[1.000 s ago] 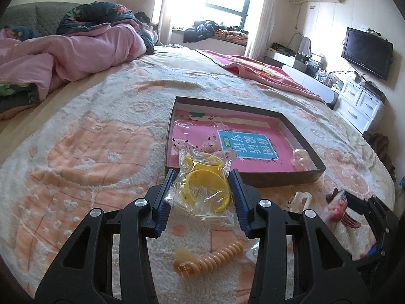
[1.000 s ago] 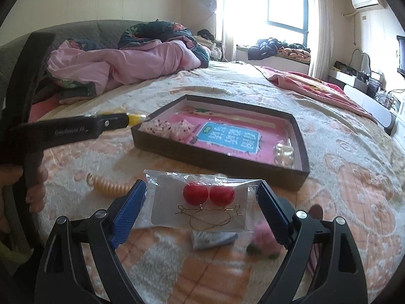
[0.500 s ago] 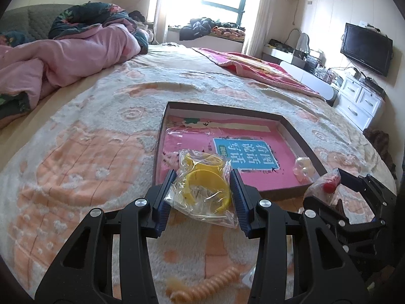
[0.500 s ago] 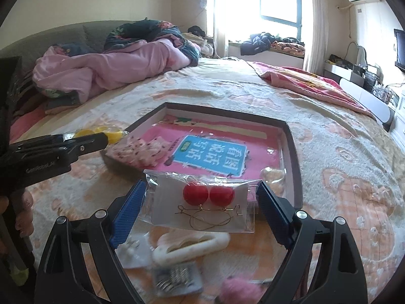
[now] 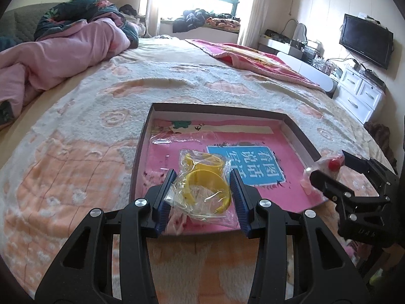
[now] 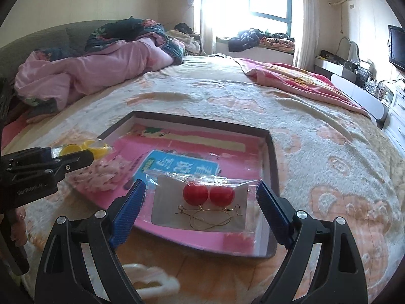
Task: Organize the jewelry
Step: 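Carry the bangles into the tray with the left tool while the right tool carries the earring card there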
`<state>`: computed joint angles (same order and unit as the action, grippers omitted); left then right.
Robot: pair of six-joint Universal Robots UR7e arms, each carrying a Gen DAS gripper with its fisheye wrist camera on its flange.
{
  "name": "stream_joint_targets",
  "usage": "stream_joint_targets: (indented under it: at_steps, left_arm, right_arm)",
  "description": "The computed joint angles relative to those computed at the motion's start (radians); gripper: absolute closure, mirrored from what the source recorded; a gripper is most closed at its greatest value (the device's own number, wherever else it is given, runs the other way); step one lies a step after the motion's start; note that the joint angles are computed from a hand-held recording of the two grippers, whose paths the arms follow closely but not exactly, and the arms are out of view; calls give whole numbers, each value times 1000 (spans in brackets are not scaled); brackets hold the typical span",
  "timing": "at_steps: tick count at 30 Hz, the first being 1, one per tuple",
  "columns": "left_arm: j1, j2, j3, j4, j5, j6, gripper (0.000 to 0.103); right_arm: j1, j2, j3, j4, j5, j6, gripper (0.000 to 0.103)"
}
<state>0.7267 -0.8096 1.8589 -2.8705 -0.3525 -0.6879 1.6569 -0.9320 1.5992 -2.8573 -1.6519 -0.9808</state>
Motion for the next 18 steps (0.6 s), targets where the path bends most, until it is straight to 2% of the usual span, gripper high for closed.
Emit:
stream_joint_targets:
  at_steps: [8, 18]
  left_arm:
    - [45, 18, -62, 31, -33, 60, 68]
    - [79, 10, -80, 77, -101, 42, 68]
  right_arm:
    - [19, 100, -162, 111, -80, 63, 17]
    - [39, 214, -341, 239, -187, 116, 17]
